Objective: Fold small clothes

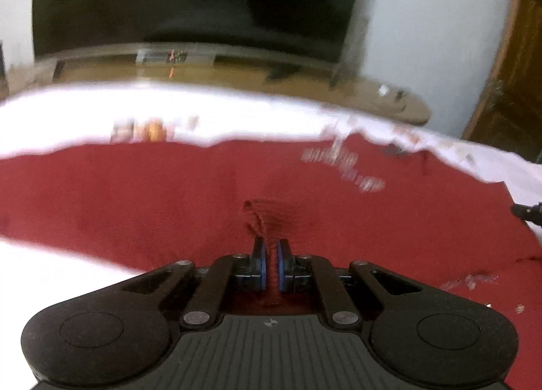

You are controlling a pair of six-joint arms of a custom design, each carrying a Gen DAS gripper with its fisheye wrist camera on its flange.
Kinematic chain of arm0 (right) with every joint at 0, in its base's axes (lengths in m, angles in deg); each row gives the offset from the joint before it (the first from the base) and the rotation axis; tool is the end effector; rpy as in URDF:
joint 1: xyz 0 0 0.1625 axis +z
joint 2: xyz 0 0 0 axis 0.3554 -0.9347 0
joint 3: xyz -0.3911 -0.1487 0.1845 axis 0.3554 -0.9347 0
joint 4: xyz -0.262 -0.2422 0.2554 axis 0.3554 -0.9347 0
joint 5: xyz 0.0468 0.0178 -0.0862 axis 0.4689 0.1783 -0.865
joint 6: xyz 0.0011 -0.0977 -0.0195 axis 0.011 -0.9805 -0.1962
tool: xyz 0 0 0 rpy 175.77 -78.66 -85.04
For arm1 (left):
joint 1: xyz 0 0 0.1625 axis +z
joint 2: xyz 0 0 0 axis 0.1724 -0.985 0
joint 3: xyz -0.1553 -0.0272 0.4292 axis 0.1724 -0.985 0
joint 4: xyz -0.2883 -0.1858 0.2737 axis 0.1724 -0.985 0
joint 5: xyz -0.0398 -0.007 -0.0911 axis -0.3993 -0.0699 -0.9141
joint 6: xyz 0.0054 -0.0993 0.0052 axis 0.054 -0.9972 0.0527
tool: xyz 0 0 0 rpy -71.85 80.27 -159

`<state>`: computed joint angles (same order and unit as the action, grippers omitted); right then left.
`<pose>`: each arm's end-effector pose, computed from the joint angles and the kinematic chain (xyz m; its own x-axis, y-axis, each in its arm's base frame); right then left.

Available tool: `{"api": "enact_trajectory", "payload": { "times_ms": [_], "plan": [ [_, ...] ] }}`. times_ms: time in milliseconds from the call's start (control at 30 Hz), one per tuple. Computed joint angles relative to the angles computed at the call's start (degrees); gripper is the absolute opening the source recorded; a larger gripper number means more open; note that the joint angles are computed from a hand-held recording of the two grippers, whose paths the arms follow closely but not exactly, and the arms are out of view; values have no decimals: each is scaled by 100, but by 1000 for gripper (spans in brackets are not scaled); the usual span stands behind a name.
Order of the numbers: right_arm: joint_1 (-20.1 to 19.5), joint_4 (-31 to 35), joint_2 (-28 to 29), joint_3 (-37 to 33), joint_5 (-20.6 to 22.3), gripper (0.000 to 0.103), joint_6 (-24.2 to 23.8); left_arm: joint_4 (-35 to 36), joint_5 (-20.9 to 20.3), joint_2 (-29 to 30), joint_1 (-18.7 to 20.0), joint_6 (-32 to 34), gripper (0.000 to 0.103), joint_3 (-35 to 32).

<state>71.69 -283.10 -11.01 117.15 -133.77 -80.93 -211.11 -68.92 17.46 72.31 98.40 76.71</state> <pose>0.1268 -0.6564 0.0670 -0.8826 0.0547 0.4669 -0.3445 0.6006 -0.7216 0.0901 -0.6783 0.2116 -0.8149 0.0143 -0.5794 0.4365 0.6729 -0.5973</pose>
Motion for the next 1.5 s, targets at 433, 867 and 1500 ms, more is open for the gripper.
{"api": "enact_trajectory", "payload": {
  "times_ms": [433,867,1500],
  "plan": [
    [209,-1328,-143,982,-429,61,-221,-1617,-164,-770,403,-378,83,777],
    [838,-1931,-92,1714,-1566,61,653,18,-1301,-1372,2199,-3821,59,-708],
    [1460,-2247,240,1527,-2082,60,732,-515,-1145,-1327,1384,-1250,4,-696]
  ]
}}
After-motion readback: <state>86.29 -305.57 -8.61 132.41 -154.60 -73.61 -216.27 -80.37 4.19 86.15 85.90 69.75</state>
